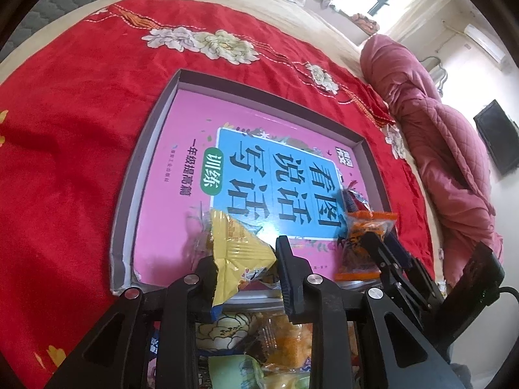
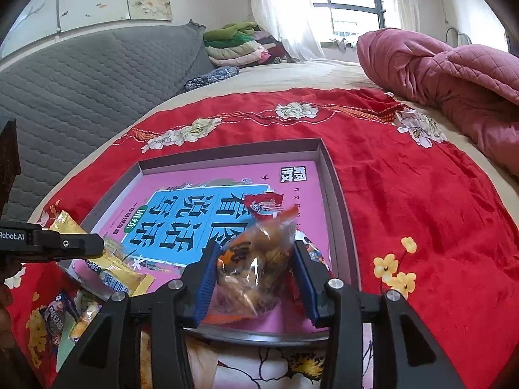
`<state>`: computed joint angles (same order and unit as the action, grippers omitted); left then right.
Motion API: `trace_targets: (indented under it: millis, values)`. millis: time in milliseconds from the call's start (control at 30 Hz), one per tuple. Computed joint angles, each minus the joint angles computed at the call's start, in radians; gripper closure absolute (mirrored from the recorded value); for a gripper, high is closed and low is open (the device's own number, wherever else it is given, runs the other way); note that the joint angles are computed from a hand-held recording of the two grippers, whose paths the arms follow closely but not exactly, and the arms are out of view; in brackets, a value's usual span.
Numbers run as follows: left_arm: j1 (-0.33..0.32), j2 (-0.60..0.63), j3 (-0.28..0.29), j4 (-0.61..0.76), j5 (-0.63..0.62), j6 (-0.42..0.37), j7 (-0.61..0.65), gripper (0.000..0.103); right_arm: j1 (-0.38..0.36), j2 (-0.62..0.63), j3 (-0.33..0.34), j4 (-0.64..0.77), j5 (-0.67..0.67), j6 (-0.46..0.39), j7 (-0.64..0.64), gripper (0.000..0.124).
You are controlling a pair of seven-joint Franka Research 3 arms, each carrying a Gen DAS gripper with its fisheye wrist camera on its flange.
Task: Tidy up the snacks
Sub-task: 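Lower the yellow packet into the tray with the left tool while the right tool releases the round-snack bag there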
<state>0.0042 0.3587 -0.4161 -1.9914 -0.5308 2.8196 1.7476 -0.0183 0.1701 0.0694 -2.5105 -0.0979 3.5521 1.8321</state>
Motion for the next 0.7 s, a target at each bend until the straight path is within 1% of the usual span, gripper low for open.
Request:
trace_targets:
  millis: [200, 333, 367, 467, 500, 700]
  values:
    - [-0.015, -0.003, 0.020, -0.002, 0.040, 0.002, -0.030, 0.068, 0.013, -0.008, -0.007, -0.006, 0.026, -0.003, -0.015, 0.074]
    - [-0.020, -0.006, 0.029, -0.002, 0.068, 0.000, -0.056, 0.067, 0.018, -0.015, -0.011, -0.012, 0.041, 0.002, -0.021, 0.071]
    - [-0.021, -0.006, 0.031, -0.002, 0.075, -0.001, -0.061, 0.065, 0.017, -0.017, -0.012, -0.014, 0.042, 0.002, -0.018, 0.070]
    - [-0.019, -0.011, 0.032, -0.006, 0.088, 0.002, -0.070, 0.052, 0.005, -0.020, -0.008, -0.015, 0.026, 0.003, 0.008, 0.068]
    - [-0.020, -0.014, 0.034, -0.008, 0.095, 0.003, -0.077, 0.050, 0.005, -0.021, -0.010, -0.017, 0.026, 0.003, 0.013, 0.068]
    - [-0.018, -0.019, 0.039, -0.011, 0.114, -0.002, -0.097, 0.050, 0.008, -0.027, -0.020, -0.022, 0.032, 0.008, 0.026, 0.064]
